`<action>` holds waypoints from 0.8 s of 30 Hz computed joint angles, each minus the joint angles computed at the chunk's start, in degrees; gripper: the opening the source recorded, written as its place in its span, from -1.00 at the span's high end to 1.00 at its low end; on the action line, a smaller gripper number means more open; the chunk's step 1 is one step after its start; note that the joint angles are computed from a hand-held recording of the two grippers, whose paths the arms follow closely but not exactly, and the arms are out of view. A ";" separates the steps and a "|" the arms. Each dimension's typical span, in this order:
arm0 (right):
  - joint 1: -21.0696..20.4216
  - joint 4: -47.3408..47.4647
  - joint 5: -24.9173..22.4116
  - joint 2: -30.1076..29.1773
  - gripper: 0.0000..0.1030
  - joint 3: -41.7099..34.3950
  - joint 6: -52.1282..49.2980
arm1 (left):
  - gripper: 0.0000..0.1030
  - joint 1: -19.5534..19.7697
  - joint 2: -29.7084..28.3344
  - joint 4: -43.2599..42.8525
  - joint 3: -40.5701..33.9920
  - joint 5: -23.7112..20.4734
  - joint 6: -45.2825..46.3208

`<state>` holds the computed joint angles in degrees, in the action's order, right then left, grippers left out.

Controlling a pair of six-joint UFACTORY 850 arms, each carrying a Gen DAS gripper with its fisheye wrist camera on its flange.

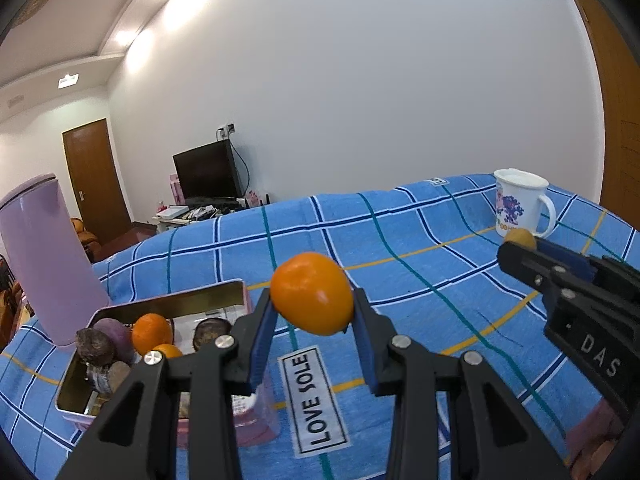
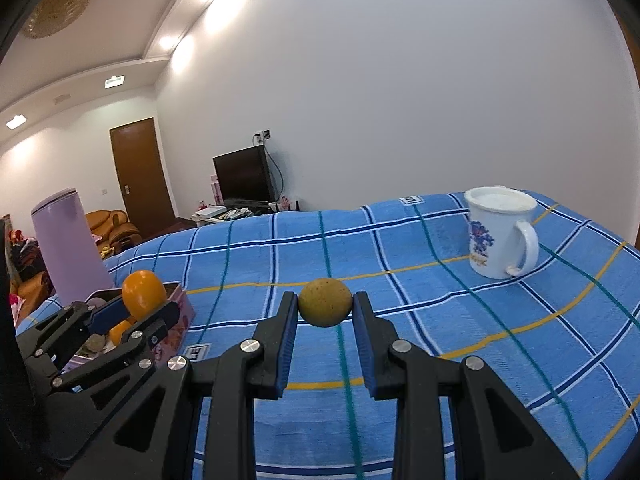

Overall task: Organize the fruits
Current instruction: 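Carry the orange and brown fruit over the tin box with both tools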

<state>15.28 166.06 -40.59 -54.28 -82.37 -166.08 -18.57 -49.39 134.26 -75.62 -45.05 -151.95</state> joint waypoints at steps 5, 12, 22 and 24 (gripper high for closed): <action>1.73 0.61 -0.71 0.31 0.42 0.66 -2.13 | 0.24 0.93 0.95 0.95 1.66 -0.58 -1.57; 3.93 -1.05 -0.04 -0.44 0.42 -0.63 -1.84 | 0.24 3.23 3.61 3.41 5.04 -2.51 -4.19; 7.14 -3.53 1.94 -2.38 0.42 -3.96 0.11 | 0.24 7.46 5.30 5.66 8.03 -3.78 -7.20; 7.73 -4.21 2.30 -2.85 0.42 -4.81 0.76 | 0.24 8.67 5.68 6.40 8.46 -3.35 -8.70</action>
<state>23.01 161.85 -38.28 -57.13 -87.18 -165.32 -9.89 -43.71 140.65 -67.16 -48.39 -160.65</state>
